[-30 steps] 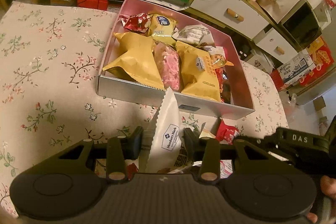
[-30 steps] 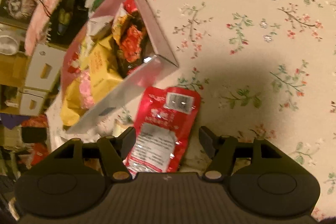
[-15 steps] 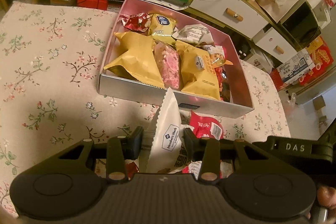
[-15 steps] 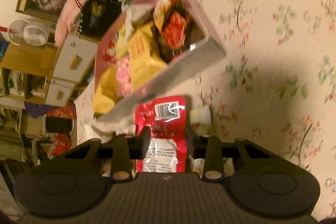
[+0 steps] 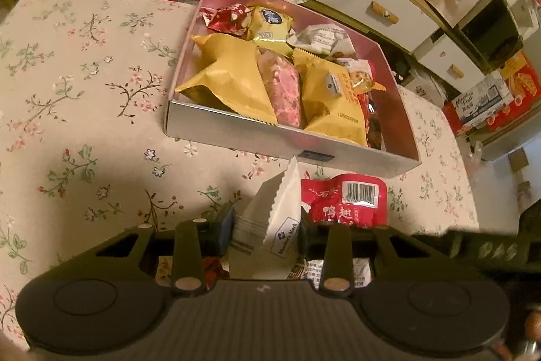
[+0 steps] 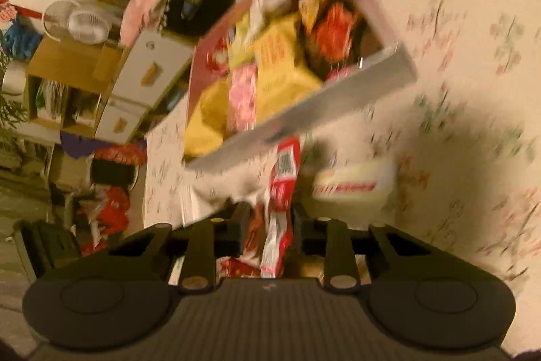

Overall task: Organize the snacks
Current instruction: 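Grasp the white Member's Mark packet with the left tool while the right grasps the red packet, then carry both packets into the pink box and open both tools to release them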

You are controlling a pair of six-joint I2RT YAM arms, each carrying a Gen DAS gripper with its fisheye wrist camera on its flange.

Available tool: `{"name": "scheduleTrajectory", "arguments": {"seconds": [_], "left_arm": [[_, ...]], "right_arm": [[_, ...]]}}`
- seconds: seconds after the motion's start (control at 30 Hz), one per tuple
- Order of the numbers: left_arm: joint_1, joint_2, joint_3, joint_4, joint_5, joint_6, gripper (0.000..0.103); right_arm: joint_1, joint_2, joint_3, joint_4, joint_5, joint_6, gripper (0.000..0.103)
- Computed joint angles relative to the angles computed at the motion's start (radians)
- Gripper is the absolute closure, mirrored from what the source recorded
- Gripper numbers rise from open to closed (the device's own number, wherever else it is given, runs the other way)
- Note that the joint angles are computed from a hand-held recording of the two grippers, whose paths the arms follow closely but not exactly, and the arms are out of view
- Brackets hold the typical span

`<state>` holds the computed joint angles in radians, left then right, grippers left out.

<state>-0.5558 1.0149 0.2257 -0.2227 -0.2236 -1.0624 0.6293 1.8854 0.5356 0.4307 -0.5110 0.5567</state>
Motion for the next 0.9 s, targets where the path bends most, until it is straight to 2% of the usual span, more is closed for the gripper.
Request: {"name": "scheduleTrajectory", "arguments": {"seconds": [0.07,0.27,0.77,0.9], "left_arm": [[-0.007,0.012,0.008,-0.002,-0.005,-0.003,0.061],[0.001,-0.055,0.009,-0.048,-0.002,0.0,0.062],[-0.013,-0.206,0.023,-0.155,-0.035,0.01,0.062],[0.02,-0.295,0.019,-0.204,-0.028,0.026,0.062]], "right_arm": [[0.055,0.006,0.025,-0.055,0.085,-0.03,0.091],[0.086,-0.058,0.021,-0.102,0.136,-0.033,0.096],[0.08,-0.178,-0.009,-0.149,0.202,-0.038,0.097],[0.069,-0.206,-0.015,-0.157,0.198,-0.041,0.097]]}}
